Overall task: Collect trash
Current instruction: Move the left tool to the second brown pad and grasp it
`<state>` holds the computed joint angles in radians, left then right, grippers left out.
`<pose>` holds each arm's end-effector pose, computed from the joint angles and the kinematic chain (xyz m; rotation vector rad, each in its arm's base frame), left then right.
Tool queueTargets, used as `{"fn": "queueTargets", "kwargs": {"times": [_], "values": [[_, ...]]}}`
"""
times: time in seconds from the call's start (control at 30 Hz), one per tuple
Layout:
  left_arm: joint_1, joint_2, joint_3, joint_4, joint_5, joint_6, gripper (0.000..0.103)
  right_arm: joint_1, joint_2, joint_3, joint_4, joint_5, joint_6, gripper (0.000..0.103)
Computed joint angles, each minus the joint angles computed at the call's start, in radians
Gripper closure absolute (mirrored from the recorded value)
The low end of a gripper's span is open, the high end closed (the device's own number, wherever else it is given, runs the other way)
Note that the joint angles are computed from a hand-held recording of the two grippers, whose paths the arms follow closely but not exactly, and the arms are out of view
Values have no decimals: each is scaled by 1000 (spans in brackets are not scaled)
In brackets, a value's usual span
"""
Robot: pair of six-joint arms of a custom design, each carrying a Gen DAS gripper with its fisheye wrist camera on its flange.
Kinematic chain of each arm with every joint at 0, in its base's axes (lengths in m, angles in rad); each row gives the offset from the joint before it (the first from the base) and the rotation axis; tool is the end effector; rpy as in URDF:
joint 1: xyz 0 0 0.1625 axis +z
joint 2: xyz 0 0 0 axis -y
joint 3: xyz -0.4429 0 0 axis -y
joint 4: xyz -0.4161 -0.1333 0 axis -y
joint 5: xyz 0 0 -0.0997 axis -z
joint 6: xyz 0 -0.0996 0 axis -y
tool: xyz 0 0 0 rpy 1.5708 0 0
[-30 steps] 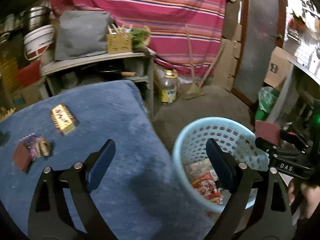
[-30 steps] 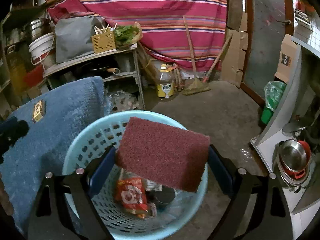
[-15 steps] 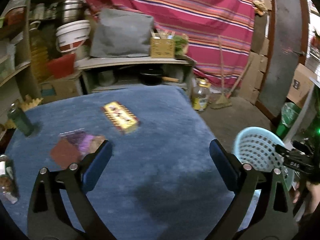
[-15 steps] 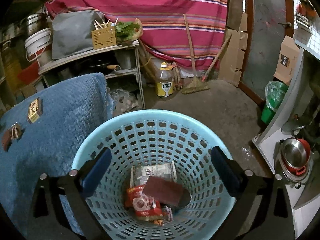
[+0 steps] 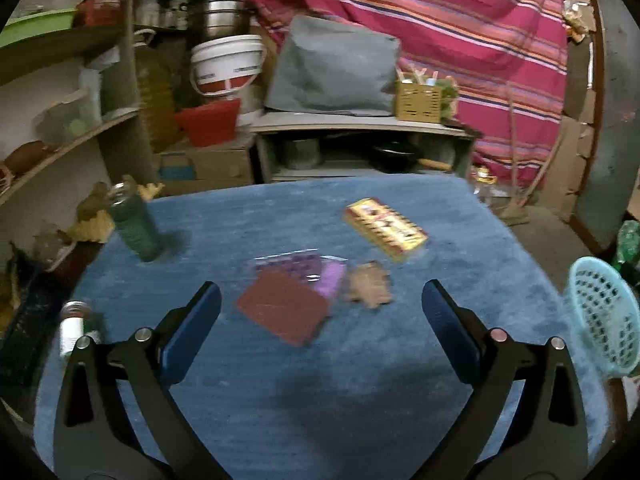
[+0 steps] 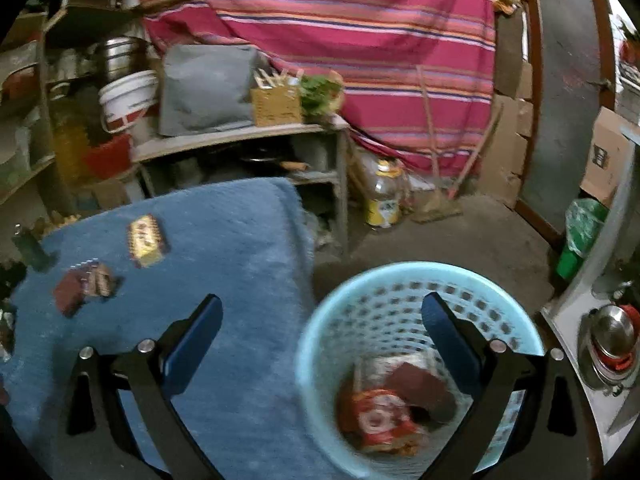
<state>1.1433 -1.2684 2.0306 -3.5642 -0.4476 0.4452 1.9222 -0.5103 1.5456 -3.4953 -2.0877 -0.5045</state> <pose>-0.0071 -0.5536 0.3776 0.0332 1.8791 -1.2048 0.3298 -0.6554 0.0438 0.7096 -2.2723 1.0742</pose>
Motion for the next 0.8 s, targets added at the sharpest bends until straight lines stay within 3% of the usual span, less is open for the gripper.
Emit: {"fn": "queueTargets", "kwargs": {"times": [0.33,0.5,0.8], "values": [[95,-59,23,2,-37,-42,6,74,108,-73,21,29,34,5],[168,-49,-8,83,-102,-101,6,94,177,-146,60,36,64,5],[247,10,-115,274,-202,-192,6,96,278,-274,125,-25,-3,5]]}}
